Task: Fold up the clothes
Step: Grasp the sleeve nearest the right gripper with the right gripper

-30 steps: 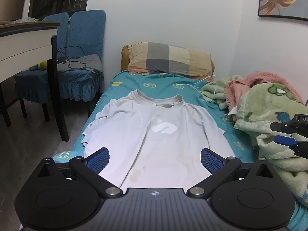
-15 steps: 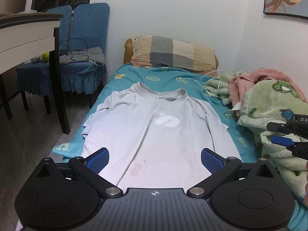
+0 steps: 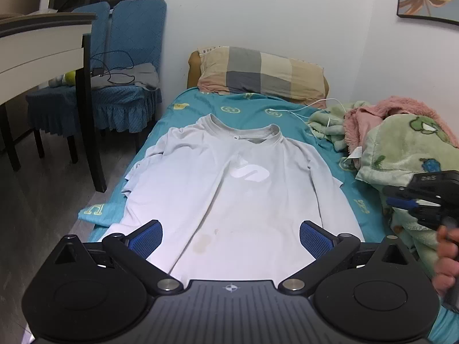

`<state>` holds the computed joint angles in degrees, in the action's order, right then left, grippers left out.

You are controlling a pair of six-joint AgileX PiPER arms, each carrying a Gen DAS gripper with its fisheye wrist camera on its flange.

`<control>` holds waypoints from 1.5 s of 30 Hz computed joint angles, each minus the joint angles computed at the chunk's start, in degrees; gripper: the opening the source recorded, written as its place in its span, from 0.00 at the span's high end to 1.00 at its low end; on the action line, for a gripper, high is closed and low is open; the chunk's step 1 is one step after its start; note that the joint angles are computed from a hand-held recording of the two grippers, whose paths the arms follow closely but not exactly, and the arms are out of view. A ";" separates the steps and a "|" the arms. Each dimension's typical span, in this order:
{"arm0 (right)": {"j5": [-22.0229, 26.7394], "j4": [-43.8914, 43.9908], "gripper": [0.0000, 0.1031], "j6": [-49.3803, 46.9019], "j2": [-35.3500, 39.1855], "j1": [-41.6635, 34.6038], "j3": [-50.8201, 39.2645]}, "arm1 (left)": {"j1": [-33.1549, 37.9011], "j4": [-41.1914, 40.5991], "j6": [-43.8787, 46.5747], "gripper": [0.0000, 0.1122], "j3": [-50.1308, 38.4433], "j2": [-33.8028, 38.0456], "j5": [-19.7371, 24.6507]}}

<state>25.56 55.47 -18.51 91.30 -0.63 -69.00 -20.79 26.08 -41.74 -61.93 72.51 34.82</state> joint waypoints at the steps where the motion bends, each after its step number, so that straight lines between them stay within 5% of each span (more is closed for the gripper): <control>1: 0.10 0.28 0.79 0.18 1.49 -0.28 -1.12 | 0.08 -0.05 -0.30 0.09 0.05 0.07 0.10; 10: 4.54 4.95 0.76 5.03 19.43 -2.35 -16.61 | 3.77 -4.99 2.00 0.09 -0.51 4.11 -1.64; 18: -0.17 0.19 0.67 15.17 31.37 -0.31 -27.59 | 9.36 -10.81 4.29 0.09 -3.75 11.36 -4.28; 24: -5.05 10.68 0.71 3.59 34.22 0.94 -28.31 | 12.23 -17.57 8.28 0.09 -4.90 15.34 -6.21; 25: -4.93 8.32 0.75 4.10 34.41 1.30 -29.13 | 12.46 -18.17 8.66 0.09 -4.80 15.49 -6.42; 26: -4.76 4.65 0.93 5.83 34.62 1.73 -30.21 | 12.68 -18.78 9.05 0.09 -4.71 15.65 -6.63; 33: -13.59 -33.56 0.95 33.18 28.35 4.56 -31.39 | 11.34 -14.57 5.54 0.09 -3.50 14.12 -8.04; 37: -9.47 -55.96 0.95 49.36 28.13 2.95 -39.29 | 10.18 -10.20 2.32 0.09 -3.73 13.48 -7.58; 45: 7.04 -53.52 0.95 38.76 34.12 -1.52 -58.62 | 10.98 -10.91 1.69 0.09 -5.71 13.24 -7.43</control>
<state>32.60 1.95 20.25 125.42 -2.15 -127.63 -9.81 15.17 -40.05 -67.64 85.75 27.39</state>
